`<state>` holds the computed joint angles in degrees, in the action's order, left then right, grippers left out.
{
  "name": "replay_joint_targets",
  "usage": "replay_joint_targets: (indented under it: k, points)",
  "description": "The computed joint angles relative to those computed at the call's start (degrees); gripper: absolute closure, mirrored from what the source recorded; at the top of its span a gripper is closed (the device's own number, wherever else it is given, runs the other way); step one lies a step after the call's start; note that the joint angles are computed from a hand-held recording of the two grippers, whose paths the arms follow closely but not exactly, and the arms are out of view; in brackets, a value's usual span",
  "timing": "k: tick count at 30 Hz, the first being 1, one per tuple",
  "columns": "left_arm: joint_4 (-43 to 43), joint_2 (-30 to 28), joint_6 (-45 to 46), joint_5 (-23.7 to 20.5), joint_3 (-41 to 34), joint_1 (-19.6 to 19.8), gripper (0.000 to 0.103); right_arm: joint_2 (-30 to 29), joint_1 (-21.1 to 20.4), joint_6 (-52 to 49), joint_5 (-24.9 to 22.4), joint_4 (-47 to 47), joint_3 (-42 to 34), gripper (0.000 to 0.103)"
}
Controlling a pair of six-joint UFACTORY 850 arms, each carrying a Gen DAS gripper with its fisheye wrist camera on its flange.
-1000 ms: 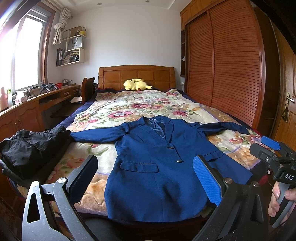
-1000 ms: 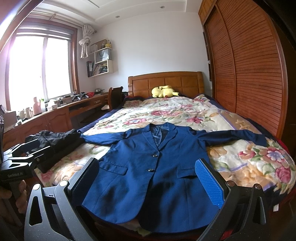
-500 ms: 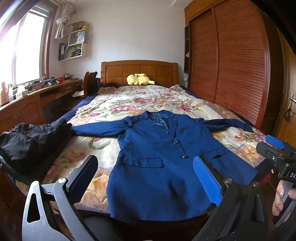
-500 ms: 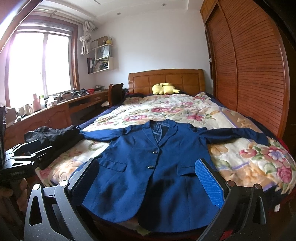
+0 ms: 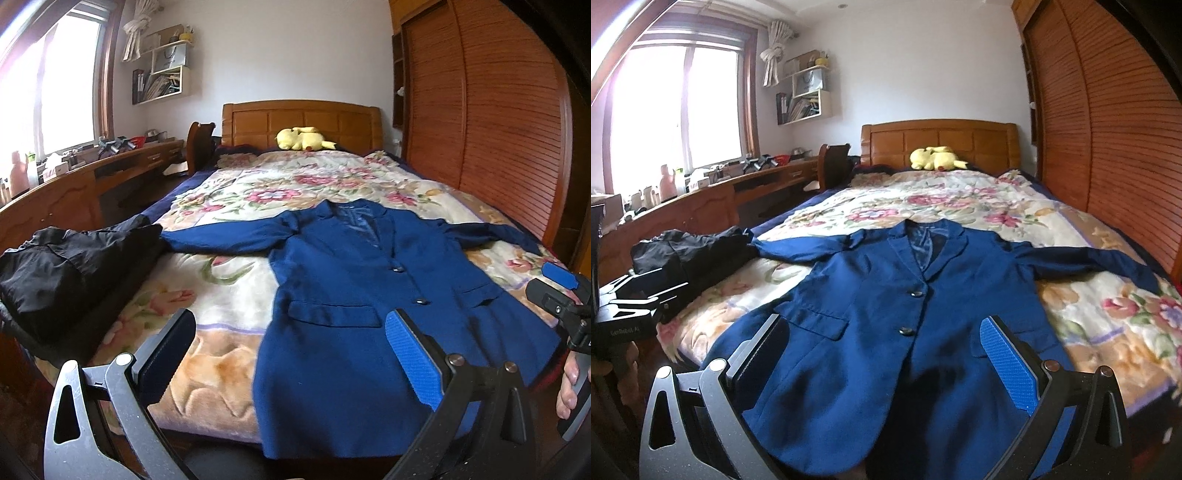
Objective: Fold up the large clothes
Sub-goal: 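Move the left gripper to the navy jacket sleeve and grasp its cuff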
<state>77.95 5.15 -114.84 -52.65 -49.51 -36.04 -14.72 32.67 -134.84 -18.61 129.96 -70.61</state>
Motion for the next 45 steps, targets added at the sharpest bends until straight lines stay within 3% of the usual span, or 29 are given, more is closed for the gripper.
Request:
replay_joint_targets:
  k: [5,13,20,26,30,37,40,45]
  points:
    - [0.3,-0.2,0.3,1.6,0.5,2.9,0.000,-3.7,0.1,9.4,-0.3,-9.5,-5.2,0.000]
    - [2.1,-1.3,0.8,4.2,1.2,7.4,0.000,-8.6,0.9,10.1,-1.1,-11.5,-11.3,0.000]
    - [3.3,-2.7,1.5,8.1,1.3,12.8,0.000,-15.2,1.3,20.1,-0.4,-21.5,-19.7,0.000]
    - [4.0,-4.4,2.5,12.9,0.5,18.0,0.000,-22.6,1.7,37.1,0.5,-39.1,-29.9,0.000]
    - [3.9,-6.2,4.1,16.5,-0.9,21.6,0.000,-26.9,1.6,54.0,-1.3,-55.8,-36.6,0.000]
    - [4.0,-10.4,7.7,21.6,-4.8,27.5,0.000,-30.4,2.3,69.1,-3.4,-72.3,-41.8,0.000]
    - [5.2,-12.2,7.6,24.7,-6.5,30.0,0.000,-30.1,2.1,69.4,-4.2,-72.8,-41.9,0.000]
    - [1.6,-16.0,11.7,29.7,-10.7,34.2,0.015,-31.7,1.7,70.7,-5.2,-73.7,-44.4,0.000]
